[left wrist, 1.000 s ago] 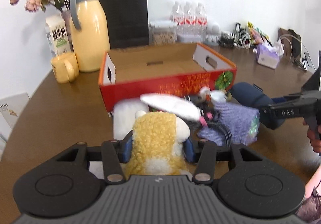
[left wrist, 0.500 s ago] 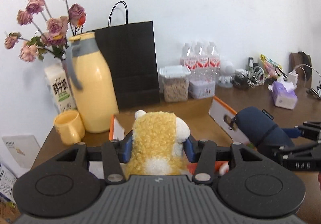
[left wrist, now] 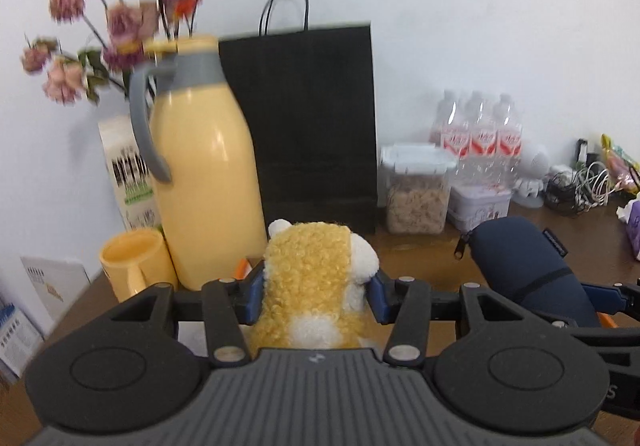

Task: Organize objects
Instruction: 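Lower the sheep and navy case into the cardboard box and open both grippers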

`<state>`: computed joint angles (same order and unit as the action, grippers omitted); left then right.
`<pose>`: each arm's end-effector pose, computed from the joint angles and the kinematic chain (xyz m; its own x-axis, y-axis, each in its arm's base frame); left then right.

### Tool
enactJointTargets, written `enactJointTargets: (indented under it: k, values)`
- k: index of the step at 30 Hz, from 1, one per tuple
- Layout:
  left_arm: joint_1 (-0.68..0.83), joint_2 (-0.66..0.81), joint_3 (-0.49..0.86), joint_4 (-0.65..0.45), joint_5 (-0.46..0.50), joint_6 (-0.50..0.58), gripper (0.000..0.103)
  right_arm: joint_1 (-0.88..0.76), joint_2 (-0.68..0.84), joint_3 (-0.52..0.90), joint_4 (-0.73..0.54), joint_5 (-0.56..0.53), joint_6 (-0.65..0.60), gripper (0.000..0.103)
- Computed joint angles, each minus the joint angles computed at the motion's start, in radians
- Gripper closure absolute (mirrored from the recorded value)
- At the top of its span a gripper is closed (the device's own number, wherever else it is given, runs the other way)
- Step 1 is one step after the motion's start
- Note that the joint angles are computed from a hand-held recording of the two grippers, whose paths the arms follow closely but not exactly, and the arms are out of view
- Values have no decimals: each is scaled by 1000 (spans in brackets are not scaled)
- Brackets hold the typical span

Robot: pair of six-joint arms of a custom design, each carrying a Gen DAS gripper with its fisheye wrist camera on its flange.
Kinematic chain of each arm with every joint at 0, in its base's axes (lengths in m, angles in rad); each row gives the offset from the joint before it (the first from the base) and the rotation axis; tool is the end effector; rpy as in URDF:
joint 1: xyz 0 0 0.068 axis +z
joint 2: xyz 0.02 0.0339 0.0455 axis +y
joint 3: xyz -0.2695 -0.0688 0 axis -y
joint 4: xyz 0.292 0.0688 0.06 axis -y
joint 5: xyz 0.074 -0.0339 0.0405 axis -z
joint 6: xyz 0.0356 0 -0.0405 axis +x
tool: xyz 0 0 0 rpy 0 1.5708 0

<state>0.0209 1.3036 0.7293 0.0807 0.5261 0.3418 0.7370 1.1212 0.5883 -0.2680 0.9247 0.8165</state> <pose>0.3192 -0.0112 0.2155 -0.3042 0.2836 -0.9094 0.5583 0.8266 0.0710 0.2052 0.1478 0.1910 -0.3590 0.2667 -0.8944 0.3922 0.9127 0.1147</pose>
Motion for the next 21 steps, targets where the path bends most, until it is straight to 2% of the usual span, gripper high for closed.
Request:
enactJointTargets:
  k: [3, 8, 13, 16, 17, 19, 20, 21]
  values:
    - [-5, 63, 25, -18, -8, 4, 53, -43, 49, -11, 26, -35, 2, 42]
    - [-17, 100, 32, -56, -12, 80, 53, -100, 77, -28, 41, -125, 11, 42]
    - [-14, 129, 39, -67, 19, 90, 52, -100, 111, -16, 24, -124, 21, 42]
    - [-16, 129, 40, -74, 17, 93, 45, -95, 121, -6, 7, -121, 25, 40]
    - [-17, 126, 36, -72, 12, 93, 41, -94, 123, -4, 4, -121, 25, 39]
    - [-15, 118, 30, -65, 13, 88, 20, -86, 119, -2, -7, -109, 34, 37]
    - [-14, 106, 19, -49, 9, 79, 5, -78, 112, -4, -13, -97, 39, 33]
    - [-13, 93, 5, -24, 6, 69, 0, -73, 103, -5, -22, -86, 44, 25]
